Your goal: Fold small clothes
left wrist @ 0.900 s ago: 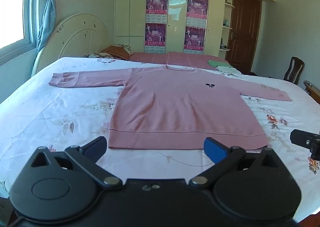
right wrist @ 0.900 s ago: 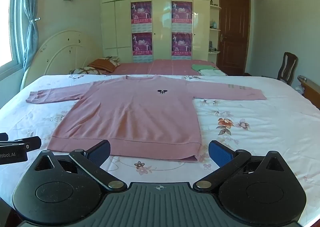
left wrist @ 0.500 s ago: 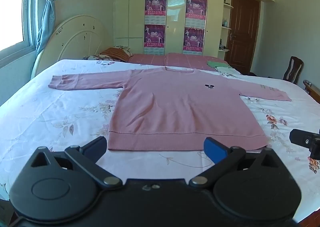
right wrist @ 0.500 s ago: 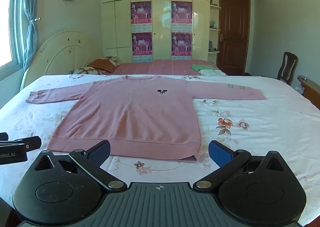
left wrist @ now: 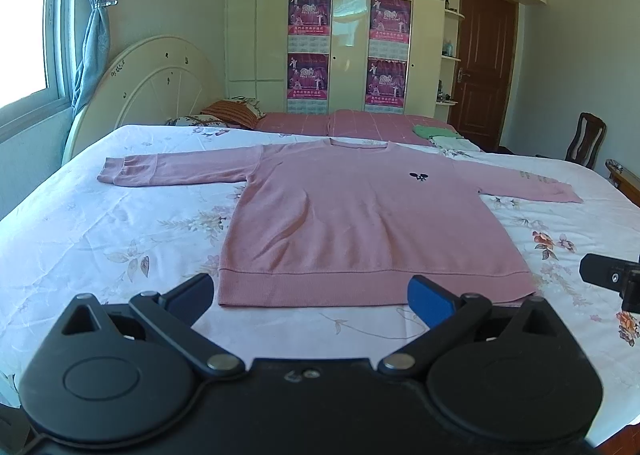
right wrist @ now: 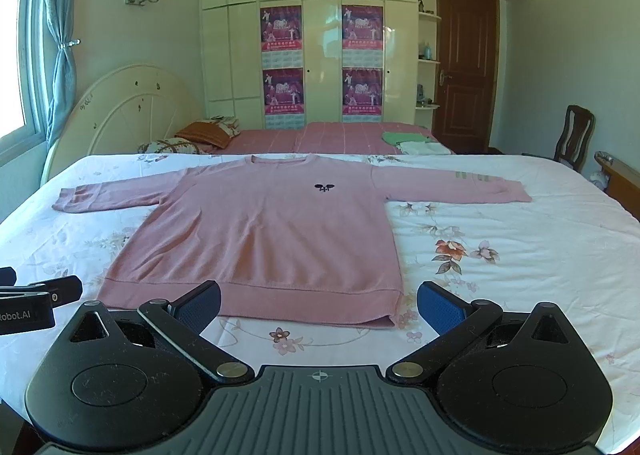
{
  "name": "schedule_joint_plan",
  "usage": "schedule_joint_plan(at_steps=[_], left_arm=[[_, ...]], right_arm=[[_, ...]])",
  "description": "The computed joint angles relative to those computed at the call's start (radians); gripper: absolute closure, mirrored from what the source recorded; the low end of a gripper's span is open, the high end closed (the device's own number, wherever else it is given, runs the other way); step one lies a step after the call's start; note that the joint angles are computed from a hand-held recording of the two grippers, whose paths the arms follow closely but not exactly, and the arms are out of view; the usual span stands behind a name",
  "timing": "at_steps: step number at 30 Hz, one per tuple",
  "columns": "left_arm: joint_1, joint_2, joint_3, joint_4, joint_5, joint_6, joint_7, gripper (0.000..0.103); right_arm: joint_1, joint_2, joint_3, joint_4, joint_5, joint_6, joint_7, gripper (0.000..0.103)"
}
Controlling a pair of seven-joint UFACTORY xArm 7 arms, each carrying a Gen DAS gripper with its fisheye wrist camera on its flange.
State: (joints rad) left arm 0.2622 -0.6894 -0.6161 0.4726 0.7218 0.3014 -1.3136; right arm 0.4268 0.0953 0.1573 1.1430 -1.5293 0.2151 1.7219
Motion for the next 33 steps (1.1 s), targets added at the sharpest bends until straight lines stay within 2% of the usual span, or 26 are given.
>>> schedule_joint_plan(at_steps=[14, 33], left_arm=[[-0.01, -0.001, 0.016, -0.003, 0.005, -0.007, 0.013, 0.0], [0.014, -0.008, -0.008, -0.005, 0.003, -0.01, 0.003, 0.0]], right_arm=[[0.008, 0.003, 0.001, 0.004, 0.004, 0.012, 0.004, 0.0], [0.011, 0.009, 0.003, 0.01, -0.014, 0.003, 0.026, 0.0]])
